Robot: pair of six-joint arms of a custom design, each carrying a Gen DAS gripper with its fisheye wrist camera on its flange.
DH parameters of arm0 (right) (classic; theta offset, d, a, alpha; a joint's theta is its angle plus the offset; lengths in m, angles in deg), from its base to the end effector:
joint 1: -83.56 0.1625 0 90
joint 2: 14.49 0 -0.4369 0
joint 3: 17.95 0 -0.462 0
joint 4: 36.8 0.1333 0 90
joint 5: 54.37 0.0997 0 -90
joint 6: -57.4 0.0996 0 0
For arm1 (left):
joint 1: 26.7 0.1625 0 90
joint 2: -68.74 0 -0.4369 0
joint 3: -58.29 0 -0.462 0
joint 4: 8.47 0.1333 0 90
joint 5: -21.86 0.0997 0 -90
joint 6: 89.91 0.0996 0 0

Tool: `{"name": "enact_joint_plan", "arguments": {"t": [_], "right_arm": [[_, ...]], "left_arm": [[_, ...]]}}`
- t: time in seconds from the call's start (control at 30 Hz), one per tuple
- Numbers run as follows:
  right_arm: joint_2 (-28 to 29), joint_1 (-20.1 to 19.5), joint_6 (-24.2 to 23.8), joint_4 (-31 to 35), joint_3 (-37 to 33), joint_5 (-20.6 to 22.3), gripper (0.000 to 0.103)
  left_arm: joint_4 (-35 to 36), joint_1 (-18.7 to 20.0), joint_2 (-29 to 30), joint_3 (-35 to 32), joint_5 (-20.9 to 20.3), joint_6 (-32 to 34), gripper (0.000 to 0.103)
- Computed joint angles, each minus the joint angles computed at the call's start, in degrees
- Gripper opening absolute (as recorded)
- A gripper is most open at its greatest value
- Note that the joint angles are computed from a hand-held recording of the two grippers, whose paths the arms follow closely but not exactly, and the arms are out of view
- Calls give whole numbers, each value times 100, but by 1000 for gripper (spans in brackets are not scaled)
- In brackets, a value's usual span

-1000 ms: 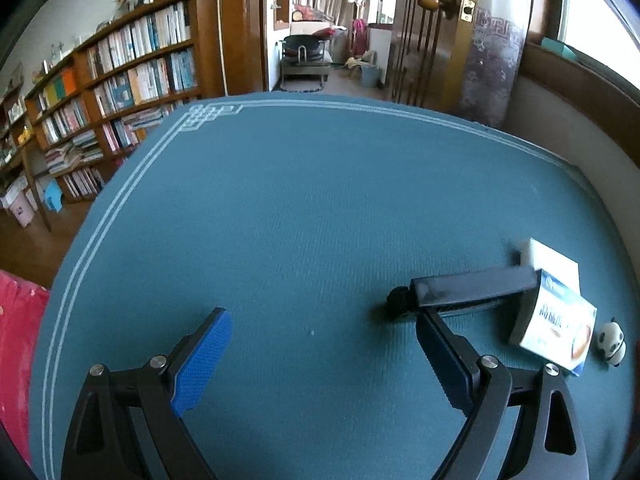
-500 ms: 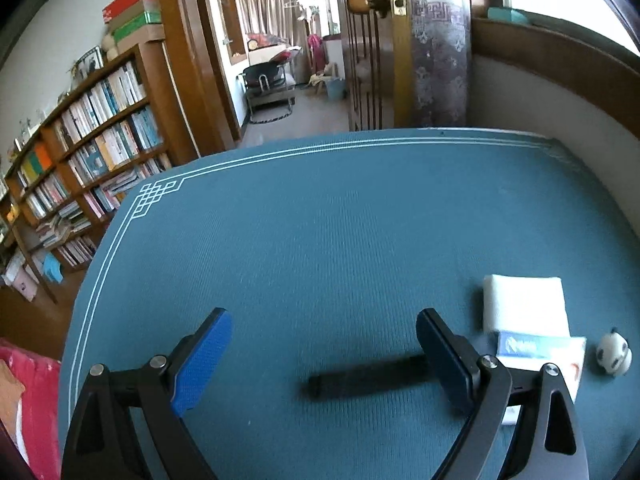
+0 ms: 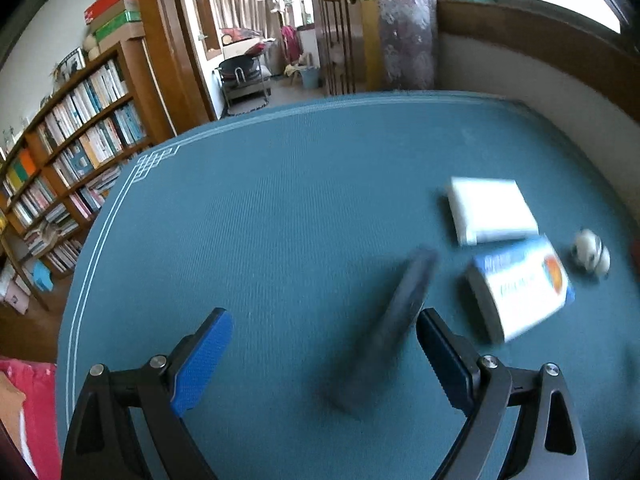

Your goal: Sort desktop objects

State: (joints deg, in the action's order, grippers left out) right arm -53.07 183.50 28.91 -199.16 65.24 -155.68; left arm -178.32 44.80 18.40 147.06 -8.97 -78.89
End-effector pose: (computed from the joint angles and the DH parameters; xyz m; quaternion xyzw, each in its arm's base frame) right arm 0.2509 -0.7724 0.0705 0.2956 -0.9201 0.2201 0.1329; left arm -0.0302 -0.7800 0.2394 0.0384 0.8311 -0.3370 0.4408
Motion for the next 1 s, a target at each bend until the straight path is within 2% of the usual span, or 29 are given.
{"name": "enact_joint_plan", "arguments": {"t": [0.13, 0.3, 0.4, 0.47, 0.6, 0.77, 0.87, 0.93, 1.0], "right_arm": [[-3, 17, -19, -48, 57, -3, 80], [-27, 29, -49, -81, 117, -6, 80], [-24, 25, -17, -96, 126, -23, 80], [-11, 20, 1, -92, 107, -31, 80], [19, 6, 31, -28, 70, -34, 80], [4, -4, 22, -27, 91, -20, 80], [4, -8, 40, -39, 95, -30, 80], [4, -6, 48, -32, 95, -35, 80], [10, -7, 53, -17, 86, -40, 80]], "left_arm": [[-139, -23, -141, 243, -111, -73, 95], [-302, -16, -101, 212, -194, 101, 95], [26, 7, -77, 139, -147, -159, 95], [-24, 10, -104, 177, -240, -185, 95], [-75, -3, -29, 99, -214, 51, 95], [141, 65, 165, -224, -430, 529, 95], [-72, 44, 304, -305, -377, 918, 95], [-9, 49, 289, -302, -380, 815, 95], [173, 88, 203, -271, -427, 437, 95]]}}
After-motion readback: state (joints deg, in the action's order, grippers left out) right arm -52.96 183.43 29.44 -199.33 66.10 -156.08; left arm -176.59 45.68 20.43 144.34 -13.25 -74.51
